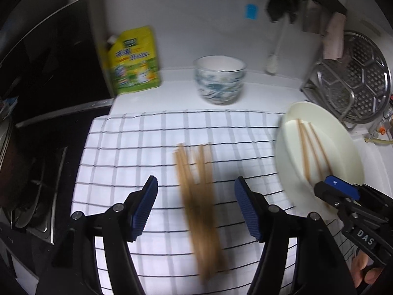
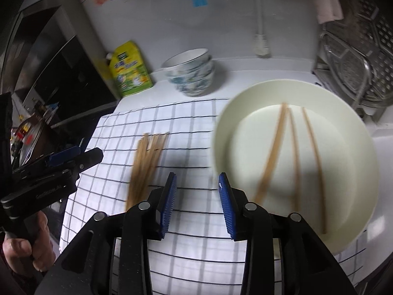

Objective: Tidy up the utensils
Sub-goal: 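Move both tools back over the remaining chopsticks on the mat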

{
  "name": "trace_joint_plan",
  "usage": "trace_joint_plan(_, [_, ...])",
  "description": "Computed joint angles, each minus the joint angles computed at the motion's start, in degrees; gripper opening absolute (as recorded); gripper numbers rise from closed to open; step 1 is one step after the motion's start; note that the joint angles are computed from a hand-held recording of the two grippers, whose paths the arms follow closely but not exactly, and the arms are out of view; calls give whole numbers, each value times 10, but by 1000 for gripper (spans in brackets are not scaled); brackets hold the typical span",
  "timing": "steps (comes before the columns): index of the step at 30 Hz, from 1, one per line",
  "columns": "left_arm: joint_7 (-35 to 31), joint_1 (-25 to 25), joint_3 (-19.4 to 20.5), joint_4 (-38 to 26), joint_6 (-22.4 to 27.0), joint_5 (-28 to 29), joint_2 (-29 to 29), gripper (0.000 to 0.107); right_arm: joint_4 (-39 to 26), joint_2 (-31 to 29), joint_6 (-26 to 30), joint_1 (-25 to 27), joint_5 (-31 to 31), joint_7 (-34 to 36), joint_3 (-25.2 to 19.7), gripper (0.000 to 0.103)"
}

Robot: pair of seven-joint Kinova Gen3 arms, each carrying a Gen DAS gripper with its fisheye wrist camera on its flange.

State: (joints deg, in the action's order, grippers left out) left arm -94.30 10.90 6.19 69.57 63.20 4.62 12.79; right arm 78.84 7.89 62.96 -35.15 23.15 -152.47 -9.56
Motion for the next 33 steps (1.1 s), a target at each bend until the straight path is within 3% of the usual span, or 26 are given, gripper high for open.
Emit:
trace_joint_plan(11, [-83, -73, -14, 34, 1, 47, 11, 68, -62, 84, 6, -54, -22, -12, 11, 38])
trace_joint_plan(26, [-150, -103, -16, 85, -19, 83, 17, 76, -63, 141, -8, -89, -36, -36, 39, 40])
trace_joint_plan(33, [-160, -106, -16, 98, -26, 90, 19, 78, -85, 163, 13, -95, -35, -25, 45, 40])
